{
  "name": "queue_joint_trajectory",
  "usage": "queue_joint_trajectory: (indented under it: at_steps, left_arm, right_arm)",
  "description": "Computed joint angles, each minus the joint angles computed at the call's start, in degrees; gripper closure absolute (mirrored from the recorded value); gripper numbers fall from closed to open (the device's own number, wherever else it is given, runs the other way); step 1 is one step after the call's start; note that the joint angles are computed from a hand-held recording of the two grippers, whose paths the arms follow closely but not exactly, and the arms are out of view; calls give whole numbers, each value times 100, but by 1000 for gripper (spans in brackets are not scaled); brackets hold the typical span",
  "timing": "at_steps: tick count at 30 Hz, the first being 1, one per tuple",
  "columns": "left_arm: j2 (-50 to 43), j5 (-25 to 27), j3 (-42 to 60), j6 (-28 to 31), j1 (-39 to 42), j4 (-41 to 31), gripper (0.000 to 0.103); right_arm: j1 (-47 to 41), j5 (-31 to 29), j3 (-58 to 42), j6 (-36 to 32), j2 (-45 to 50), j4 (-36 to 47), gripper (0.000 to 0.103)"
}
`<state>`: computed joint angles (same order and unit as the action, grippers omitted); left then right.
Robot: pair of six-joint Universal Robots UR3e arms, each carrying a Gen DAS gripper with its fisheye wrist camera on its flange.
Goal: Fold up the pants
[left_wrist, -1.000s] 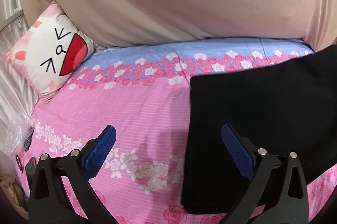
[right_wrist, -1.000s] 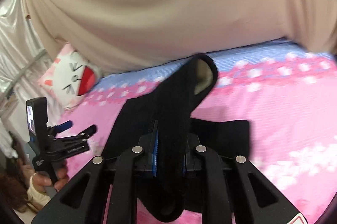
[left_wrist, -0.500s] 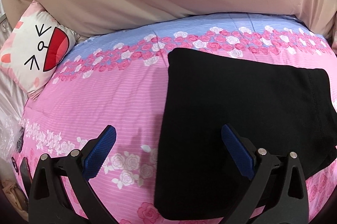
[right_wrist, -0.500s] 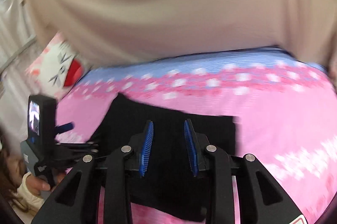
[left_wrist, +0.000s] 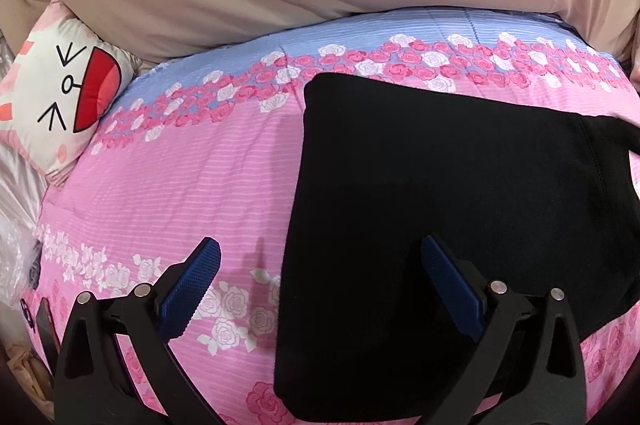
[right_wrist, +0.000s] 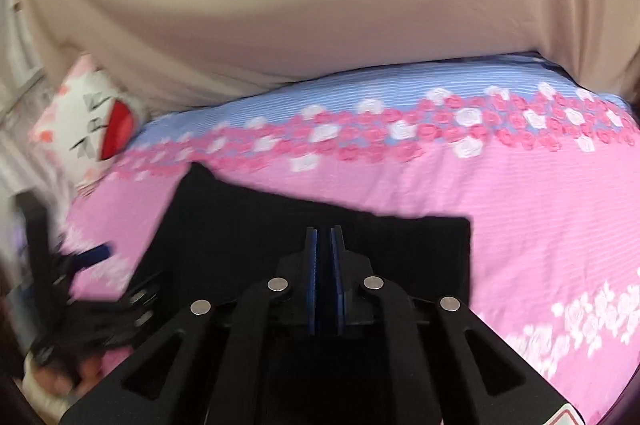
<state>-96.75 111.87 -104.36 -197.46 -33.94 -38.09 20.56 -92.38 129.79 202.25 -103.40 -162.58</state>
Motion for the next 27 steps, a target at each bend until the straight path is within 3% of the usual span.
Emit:
queue_joint_trajectory:
  at_steps: [2,3,5,8,11,13,15,17,19,22,24,25,27]
  left_arm:
    - [-6,-32,-14,1,18,30,5]
    - [-13,-35,-15,0,17,37,5]
    - [-24,-91,-11,10,30,42,5]
    - [-61,25,44,-33,-32,-26,5]
    - [-7,-29,15,-58,-3,-43,5]
    - [101,-169,-40,-69,82,-100,5]
    - [349,-427,-210,-49,244,-145,5]
    - [705,-784,-512,42,462,-116,5]
    - [1171,-1442,-953,216,849,-156,5]
    - [1659,-2540,-1499,325,1524,-396,5]
    - [1983,-3127,-1880,345,1976,-472,5]
    - [2126,-3314,-2010,347,2138,-517,5]
    - [2313,-3479,-2155,349,2294,-563,5]
  right_arm:
    - [141,-370,198,26,75,194,95]
    - [168,-621,264,85,209,262,102]
    - [-73,-395,735,335,-243,99,103]
    - [239,-712,591,479,-964,754,91]
    - [424,-306,500,230,-1321,1228,91]
    - [760,-593,466,296,-1242,1548,90]
    - [905,-812,613,522,-1344,1779,89]
    - [624,-347,1154,583,-1961,1610,89]
    - [584,-174,1386,634,-2184,1463,80]
    - [1184,-676,1169,854,-1798,1412,72]
    - [1757,-1376,818,1164,-1383,1651,46]
    - [1956,-1617,707,1273,-1285,1765,45]
    - [1896,-1498,842,1195,-1489,1771,45]
